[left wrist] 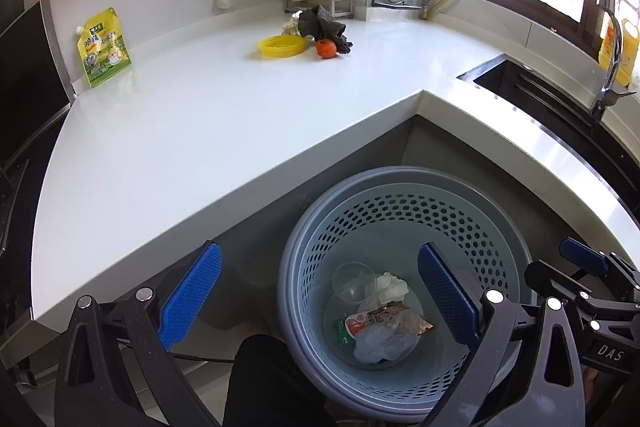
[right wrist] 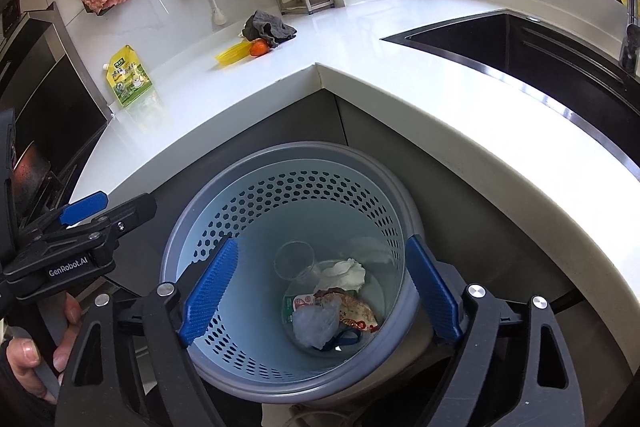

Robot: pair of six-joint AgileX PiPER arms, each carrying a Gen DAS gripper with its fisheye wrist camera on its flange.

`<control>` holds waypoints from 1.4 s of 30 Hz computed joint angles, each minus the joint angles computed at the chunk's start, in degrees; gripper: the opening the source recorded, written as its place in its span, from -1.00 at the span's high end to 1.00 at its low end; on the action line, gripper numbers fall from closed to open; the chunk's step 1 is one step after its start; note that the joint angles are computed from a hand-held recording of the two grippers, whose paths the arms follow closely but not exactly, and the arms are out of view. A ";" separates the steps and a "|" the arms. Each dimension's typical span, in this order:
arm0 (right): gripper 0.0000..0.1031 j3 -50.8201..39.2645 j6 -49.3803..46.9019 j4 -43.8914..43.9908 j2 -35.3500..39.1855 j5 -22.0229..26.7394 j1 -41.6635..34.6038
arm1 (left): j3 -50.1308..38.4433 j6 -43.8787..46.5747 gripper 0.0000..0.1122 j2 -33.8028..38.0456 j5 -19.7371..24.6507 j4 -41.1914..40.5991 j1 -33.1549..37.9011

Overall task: Collect trash
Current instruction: 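Move both open tools back over the counter toward the grey cloth and yellow lid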

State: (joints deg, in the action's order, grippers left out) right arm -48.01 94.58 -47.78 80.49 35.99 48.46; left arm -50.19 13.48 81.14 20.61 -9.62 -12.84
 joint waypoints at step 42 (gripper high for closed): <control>-0.65 -74.85 -60.38 27.52 44.18 11.30 -24.19 | -64.59 -7.60 -0.72 40.63 14.56 5.83 7.06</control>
